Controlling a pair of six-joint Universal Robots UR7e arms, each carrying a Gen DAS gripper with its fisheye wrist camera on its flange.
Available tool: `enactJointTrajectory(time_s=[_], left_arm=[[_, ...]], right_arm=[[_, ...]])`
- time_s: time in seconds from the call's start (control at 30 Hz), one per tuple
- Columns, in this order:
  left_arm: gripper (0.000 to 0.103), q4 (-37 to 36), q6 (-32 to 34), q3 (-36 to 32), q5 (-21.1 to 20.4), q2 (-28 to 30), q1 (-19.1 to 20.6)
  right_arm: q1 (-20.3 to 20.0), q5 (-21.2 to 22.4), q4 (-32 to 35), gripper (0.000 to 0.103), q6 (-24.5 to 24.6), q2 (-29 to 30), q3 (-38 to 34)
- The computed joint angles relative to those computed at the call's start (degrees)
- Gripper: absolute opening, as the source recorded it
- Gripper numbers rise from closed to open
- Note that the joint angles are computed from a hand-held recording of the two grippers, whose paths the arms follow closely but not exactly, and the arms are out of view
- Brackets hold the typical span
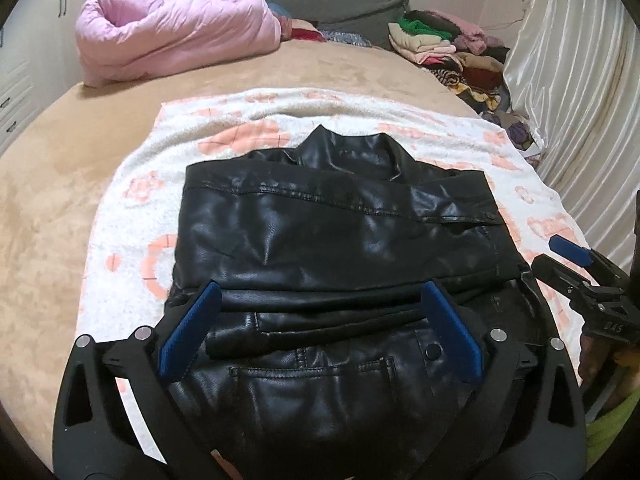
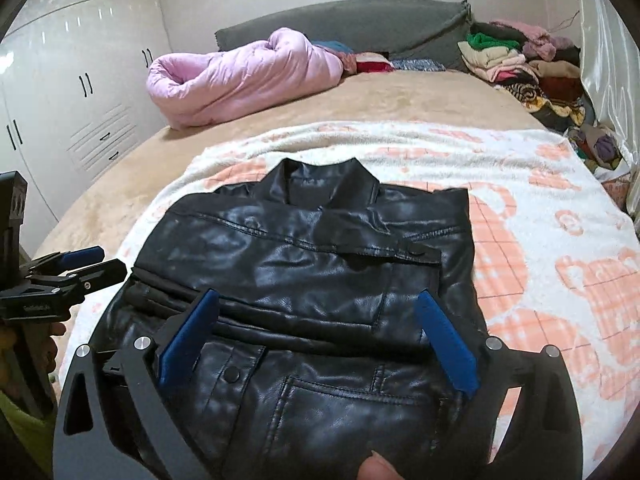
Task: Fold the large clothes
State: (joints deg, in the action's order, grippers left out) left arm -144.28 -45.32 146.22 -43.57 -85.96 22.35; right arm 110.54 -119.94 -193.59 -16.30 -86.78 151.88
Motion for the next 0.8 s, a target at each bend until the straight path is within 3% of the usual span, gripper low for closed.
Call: enactJointTrajectory(time_s=[0.8], left_arm=[[0.094,18.7,-12.7,1.9,1.9,-11.4,-10.1]], right_arm=[[8.7,-2.8,4.1,0.099,2.5,-8.1,1.5]])
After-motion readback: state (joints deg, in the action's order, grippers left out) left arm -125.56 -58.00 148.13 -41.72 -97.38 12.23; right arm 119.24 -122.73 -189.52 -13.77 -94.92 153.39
